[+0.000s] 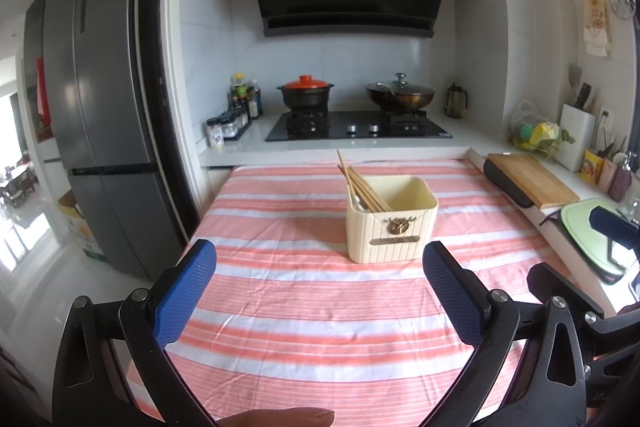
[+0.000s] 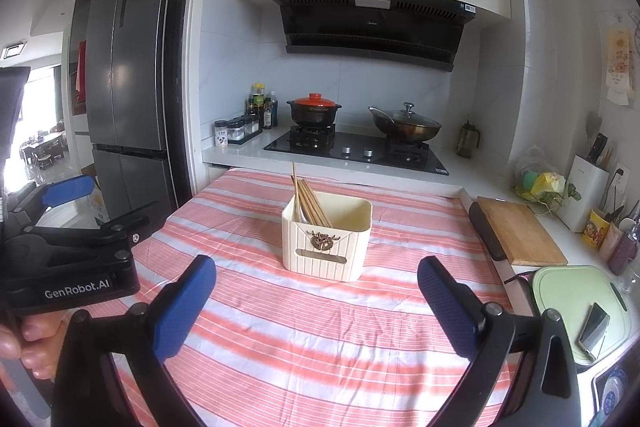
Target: Organize utensils
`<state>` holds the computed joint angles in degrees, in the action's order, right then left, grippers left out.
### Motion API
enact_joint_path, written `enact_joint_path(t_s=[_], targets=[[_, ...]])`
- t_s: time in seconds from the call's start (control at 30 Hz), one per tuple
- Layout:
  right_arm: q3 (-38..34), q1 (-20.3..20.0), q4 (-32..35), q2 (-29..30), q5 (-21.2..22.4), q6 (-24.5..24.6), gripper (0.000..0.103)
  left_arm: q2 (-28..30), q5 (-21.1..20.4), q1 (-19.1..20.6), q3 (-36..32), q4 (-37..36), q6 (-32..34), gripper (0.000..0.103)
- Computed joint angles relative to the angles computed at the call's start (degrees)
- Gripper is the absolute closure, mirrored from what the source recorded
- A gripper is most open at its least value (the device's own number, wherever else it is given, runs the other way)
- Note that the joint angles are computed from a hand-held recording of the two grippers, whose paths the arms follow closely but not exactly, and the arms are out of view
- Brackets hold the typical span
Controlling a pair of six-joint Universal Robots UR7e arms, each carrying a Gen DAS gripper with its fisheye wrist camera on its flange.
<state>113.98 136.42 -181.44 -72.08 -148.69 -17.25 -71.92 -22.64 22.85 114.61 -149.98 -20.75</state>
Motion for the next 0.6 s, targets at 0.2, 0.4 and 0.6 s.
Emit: enact_joint_path(t_s=[0.2,0.4,0.6], targets=[[-0.1,0.0,0.5,0.0,-0.1,0.4,0.0,0.3,-0.2,-0.1,0.0,0.0,0.2,0.0],[-0.1,0.1,0.6,0.0,-0.3,0.6,0.001,0.7,-0.1,0.0,-0.3,0.1,0.1,0.0],[0.3,-0.1,0.7,-0.3,-0.5,1.1,0.001,0.6,-0.7,-0.1,0.0,-0.5,-0.7,0.0]])
